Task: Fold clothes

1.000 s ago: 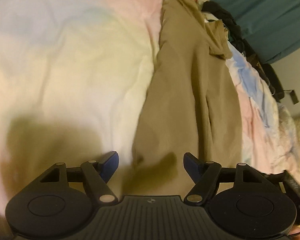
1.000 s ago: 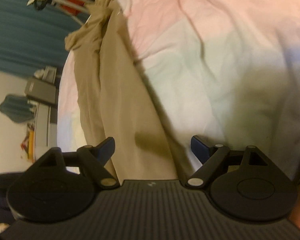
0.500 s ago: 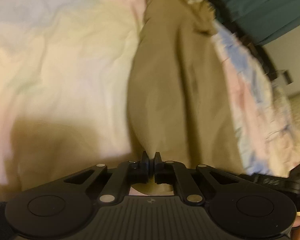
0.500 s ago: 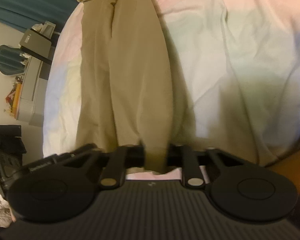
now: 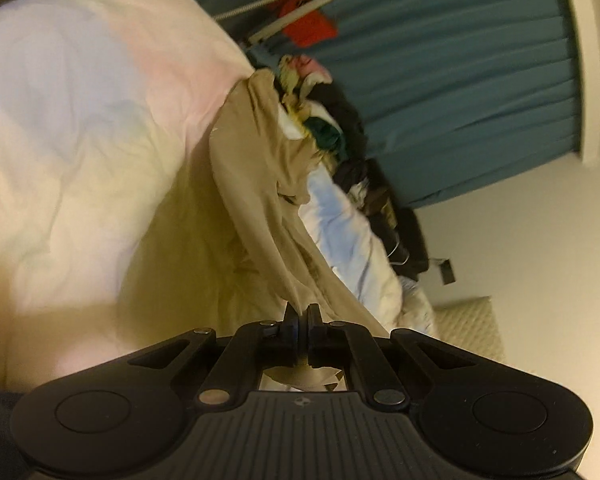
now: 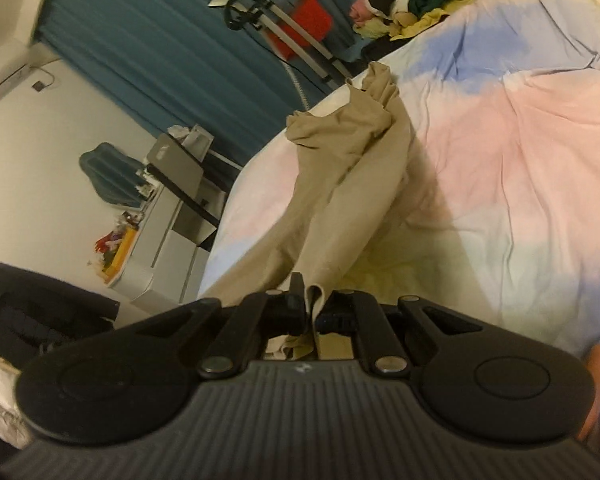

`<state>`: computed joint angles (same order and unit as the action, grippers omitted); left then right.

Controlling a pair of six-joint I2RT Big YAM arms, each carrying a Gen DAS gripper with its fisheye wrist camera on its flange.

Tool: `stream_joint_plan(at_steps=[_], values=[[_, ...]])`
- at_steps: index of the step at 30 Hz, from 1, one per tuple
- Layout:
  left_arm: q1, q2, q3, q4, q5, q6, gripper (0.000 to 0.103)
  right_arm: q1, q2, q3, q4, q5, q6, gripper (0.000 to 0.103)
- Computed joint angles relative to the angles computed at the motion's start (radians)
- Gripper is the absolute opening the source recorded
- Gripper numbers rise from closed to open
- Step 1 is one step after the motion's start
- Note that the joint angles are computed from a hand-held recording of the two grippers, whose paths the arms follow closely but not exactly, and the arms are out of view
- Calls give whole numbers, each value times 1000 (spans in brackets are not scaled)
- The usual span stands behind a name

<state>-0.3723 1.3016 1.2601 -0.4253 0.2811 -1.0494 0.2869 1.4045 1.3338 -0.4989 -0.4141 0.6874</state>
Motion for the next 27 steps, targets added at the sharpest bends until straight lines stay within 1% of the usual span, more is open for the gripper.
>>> stream_joint_plan(at_steps=[4, 6, 8, 10, 13, 15, 17, 20, 21, 23, 27], values=[[-35, -110, -138, 58, -33, -64, 3, 12, -88, -123, 42, 5, -12, 7], [-52, -151, -194, 74, -46, -91, 3, 13, -132, -195, 75, -9, 23, 7], [-73, -153, -215, 82, -68, -112, 2, 20, -138, -231, 106, -12, 71, 7], [-71, -132, -202, 65, -73, -106, 2, 12, -136, -256, 131, -28, 112, 7], [-56, -74, -128, 6, -106, -36, 2, 2, -76, -208, 167, -14, 113, 7], [-35, -10, -56, -18, -113, -5, 2, -7, -12, -147, 193, -1, 122, 7], [-13, 78, 40, -41, -134, 36, 2, -17, 71, -64, 208, 8, 136, 8], [4, 212, 202, -93, -197, 115, 2, -19, 215, 91, 208, 55, 132, 8], [9, 266, 267, -116, -226, 137, 2, -18, 266, 152, 201, 73, 126, 8], [20, 373, 392, -154, -275, 178, 2, -13, 387, 297, 163, 118, 100, 8], [42, 587, 647, -234, -321, 248, 2, -15, 614, 580, 69, 172, 73, 8]])
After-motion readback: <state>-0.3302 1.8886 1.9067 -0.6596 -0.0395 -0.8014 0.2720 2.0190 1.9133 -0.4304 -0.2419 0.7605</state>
